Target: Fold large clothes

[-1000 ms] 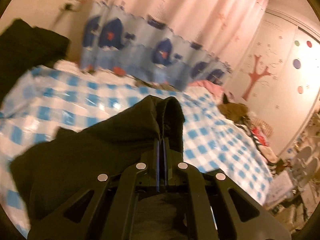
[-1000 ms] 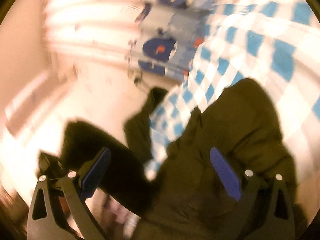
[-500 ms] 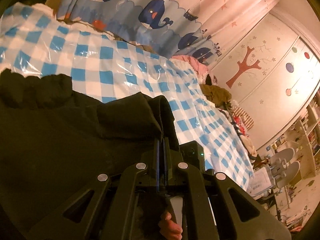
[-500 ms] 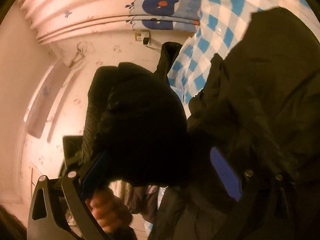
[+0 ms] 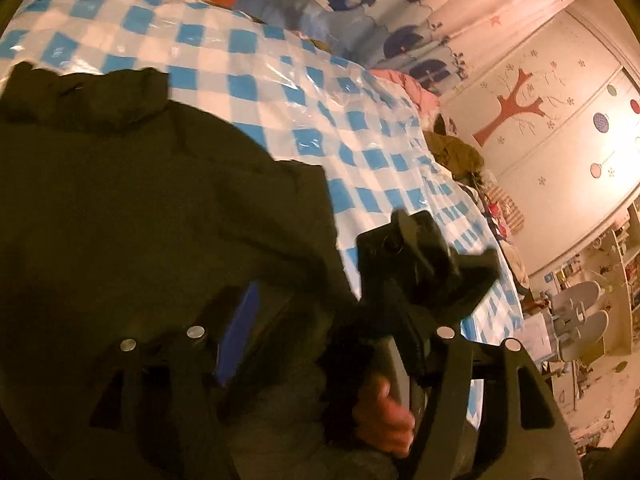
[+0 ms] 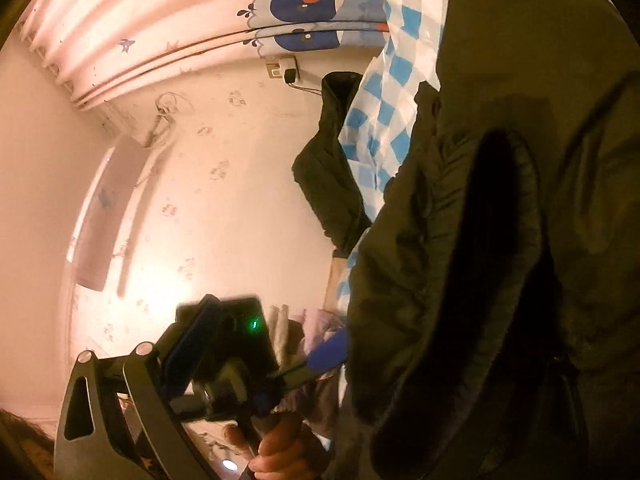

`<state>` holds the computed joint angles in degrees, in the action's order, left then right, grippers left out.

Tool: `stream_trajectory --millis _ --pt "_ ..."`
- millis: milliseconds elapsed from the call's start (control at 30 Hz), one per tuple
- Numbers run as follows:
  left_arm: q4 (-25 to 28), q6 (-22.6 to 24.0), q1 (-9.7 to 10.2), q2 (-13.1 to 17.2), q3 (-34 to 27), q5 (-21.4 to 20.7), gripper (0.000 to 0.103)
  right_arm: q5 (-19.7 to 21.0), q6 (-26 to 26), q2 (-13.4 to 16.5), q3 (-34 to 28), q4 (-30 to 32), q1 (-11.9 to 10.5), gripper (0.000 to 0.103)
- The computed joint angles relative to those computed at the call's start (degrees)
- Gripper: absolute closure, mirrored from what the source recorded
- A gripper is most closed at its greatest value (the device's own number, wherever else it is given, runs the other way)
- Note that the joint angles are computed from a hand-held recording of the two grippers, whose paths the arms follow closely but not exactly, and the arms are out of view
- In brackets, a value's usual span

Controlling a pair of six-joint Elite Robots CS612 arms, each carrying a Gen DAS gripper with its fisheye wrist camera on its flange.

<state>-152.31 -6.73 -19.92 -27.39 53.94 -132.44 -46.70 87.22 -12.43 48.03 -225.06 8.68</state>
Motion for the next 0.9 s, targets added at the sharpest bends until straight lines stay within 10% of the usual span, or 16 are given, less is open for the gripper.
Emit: stream_trajectory --millis 233,300,500,667,900 --pt "-23.16 -14.98 4.36 -4.44 12.74 5.89 0.019 -3.43 -22.11 -6.76 9.49 15.15 1.25 0.018" --pt "-24.52 -16.72 5.29 -4.95 13.80 9.79 0.019 -5.46 -25.74 -8.26 11.28 19.83 1.72 0.094" --pt "-27.82 -17.87 6.42 -5.41 14.15 21.97 0.019 -12.13 -34.62 -12.16 14.02 23.26 2.86 0.095" --pt "-28.82 -23.43 7.54 -4.40 12.72 23.24 0.017 -18.29 -42.74 -18.21 19.07 23.09 2.62 0.095" --pt "-21.76 -24.99 8.46 -1.80 9.20 22.61 0.015 -20.04 -49.10 -18.75 20.55 44.07 1.39 0.095"
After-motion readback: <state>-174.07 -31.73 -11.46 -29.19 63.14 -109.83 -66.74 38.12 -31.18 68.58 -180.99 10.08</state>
